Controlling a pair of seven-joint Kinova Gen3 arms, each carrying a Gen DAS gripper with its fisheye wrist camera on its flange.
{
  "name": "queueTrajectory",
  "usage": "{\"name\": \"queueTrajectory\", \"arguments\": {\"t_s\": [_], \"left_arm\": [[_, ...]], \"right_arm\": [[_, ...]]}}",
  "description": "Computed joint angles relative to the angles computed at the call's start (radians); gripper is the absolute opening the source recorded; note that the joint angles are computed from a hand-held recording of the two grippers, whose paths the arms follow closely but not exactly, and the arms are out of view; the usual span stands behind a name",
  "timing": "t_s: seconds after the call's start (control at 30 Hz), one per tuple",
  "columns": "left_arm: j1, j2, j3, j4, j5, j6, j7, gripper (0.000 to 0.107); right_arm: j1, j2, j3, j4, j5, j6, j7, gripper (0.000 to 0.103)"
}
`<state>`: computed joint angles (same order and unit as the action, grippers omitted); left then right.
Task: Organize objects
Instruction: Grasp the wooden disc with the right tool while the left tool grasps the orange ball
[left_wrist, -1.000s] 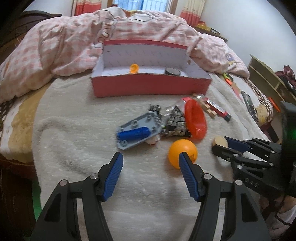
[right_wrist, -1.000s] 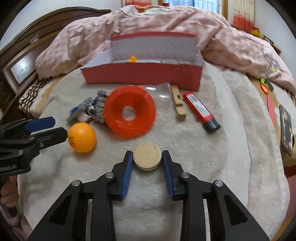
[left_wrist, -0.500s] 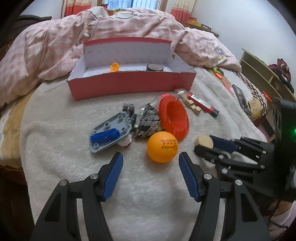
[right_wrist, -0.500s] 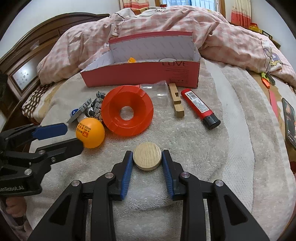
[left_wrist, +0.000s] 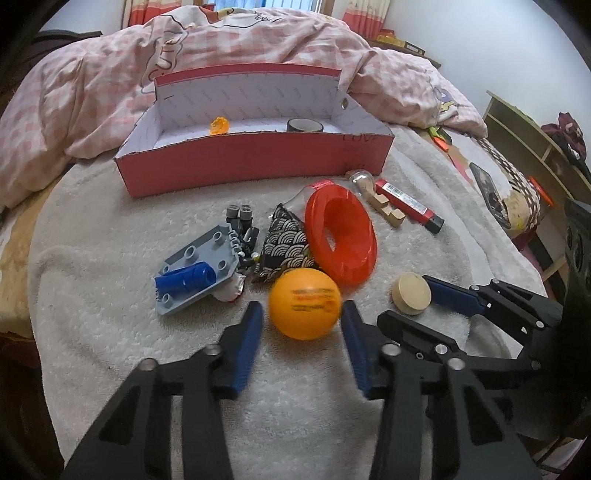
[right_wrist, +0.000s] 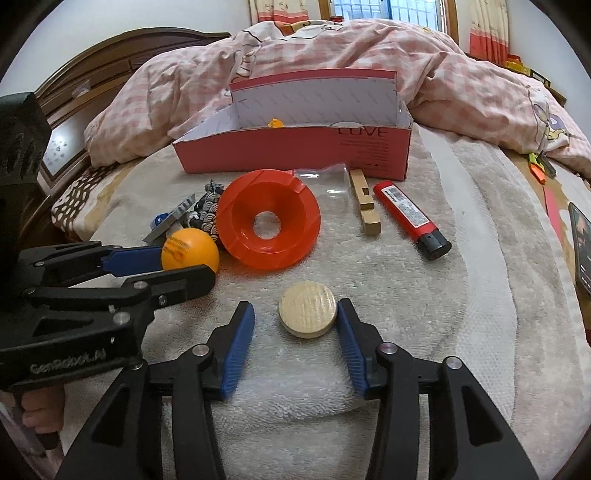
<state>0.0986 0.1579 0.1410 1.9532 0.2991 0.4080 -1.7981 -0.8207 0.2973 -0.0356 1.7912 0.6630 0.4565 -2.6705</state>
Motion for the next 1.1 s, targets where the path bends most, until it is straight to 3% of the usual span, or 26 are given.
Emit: {"name": "queueTrajectory", "arguments": {"t_s": [0.1, 0.27, 0.33, 0.53, 0.9, 1.1], "left_arm": [[0.007, -0.006, -0.01, 0.008, -0.019, -0.005, 0.015, 0.039], [0.045, -0.034, -0.043, 0.046, -0.133, -0.029, 0.094, 0.039], [0.027, -0.039, -0.036, 0.054, -0.125, -0.03, 0.08, 0.039], [-0.014, -0.02, -0.023, 0.053, -0.064, -0.024, 0.038, 0.039], [-0.027, -0.017, -0.016, 0.052, -0.017, -0.025, -0.005, 0.048], [-0.025, -0.025, -0.015, 0.062, -0.014, -0.044, -0.006, 0.038]], "right_arm": [[0.009, -0.005, -0.001, 0.013, -0.006, -0.03, 0.003, 0.052], [0.059, -0.028, -0.001, 0.066, -0.08, -0.149, 0.036, 0.052], [0.056, -0.033, 0.013, 0.078, -0.103, -0.175, 0.048, 0.052], [-0.027, -0.018, 0.065, 0.047, -0.051, -0.108, 0.015, 0.055], [-0.044, 0.002, 0.034, 0.014, 0.047, -0.015, -0.038, 0.057], [-0.033, 0.003, 0.017, 0.012, 0.067, -0.005, -0.055, 0.054]]}}
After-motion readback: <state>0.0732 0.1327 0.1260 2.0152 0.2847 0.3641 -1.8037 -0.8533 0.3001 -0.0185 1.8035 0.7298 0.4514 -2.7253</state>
